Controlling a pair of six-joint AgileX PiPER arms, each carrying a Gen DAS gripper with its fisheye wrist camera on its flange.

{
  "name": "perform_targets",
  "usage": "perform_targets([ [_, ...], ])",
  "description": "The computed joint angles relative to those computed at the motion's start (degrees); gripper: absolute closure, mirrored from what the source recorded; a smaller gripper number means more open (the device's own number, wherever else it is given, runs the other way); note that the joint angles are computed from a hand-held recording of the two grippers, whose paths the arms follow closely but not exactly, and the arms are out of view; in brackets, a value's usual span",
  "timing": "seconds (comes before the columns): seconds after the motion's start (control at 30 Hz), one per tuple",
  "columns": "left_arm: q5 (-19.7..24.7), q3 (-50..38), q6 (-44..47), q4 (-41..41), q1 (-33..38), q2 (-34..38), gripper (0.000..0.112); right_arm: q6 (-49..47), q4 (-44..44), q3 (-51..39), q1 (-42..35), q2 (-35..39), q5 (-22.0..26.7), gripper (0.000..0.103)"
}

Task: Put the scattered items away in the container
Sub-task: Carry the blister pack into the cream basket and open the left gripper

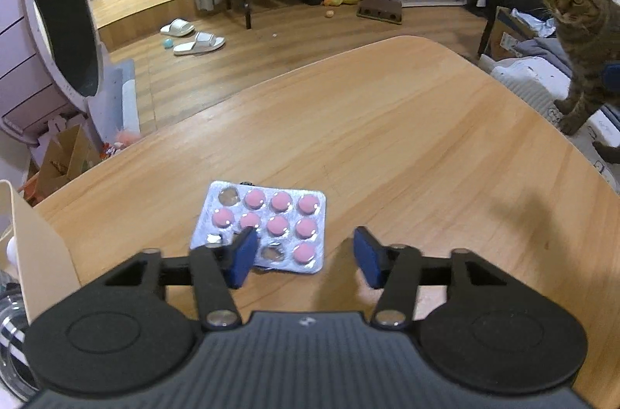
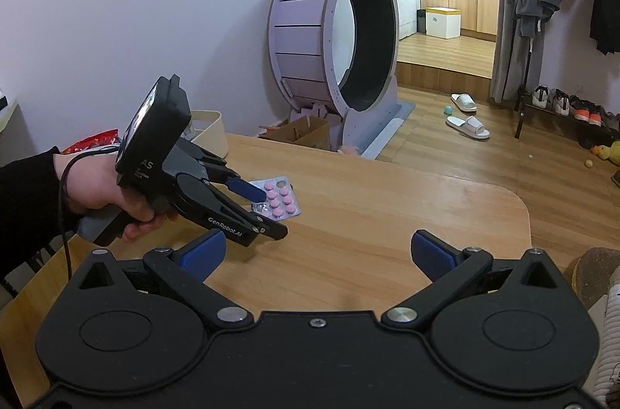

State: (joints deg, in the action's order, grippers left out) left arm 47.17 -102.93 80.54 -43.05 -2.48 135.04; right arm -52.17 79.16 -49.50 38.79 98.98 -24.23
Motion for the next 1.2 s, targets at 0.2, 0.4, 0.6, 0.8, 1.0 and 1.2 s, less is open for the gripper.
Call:
perform_targets([
  [0.2,-1.15,1.80,0.74,-1.64,0.14,-0.86,0.078,0.51,-0.54,0.85,-0.21,-0.89,-0.03,0.000],
  [0.4,-3.60,5.43,3.09,-3.46,-0.14,-2.65,0.078,0.62,-1.05,0.85,-0.90,-1.21,0.13,0.000],
  [0.6,-4.56,7.86,6.11,-5.78,-0.04,-4.19,0.078,-0.17,-1.02,0.18,-1.83,-0.74,1.04,0.000],
  [0.8,-5.59,11.89,10.94,-9.67,0.14,-7.79,0.078,0.12,-1.33,0.44,-2.27,-0.84,1.11,0.000],
  [1.0,-5.75,17.78,17.69,-16.29,1.88,-13.19,0.078,0.96,-2.13,0.30,-2.46,-0.37,1.11,0.000],
  [1.2,-4.28,22.80,22.84,-22.16,7.93,-18.89,0.078,3.31,-4.35,0.05,-2.01,-0.01,1.36,0.000],
])
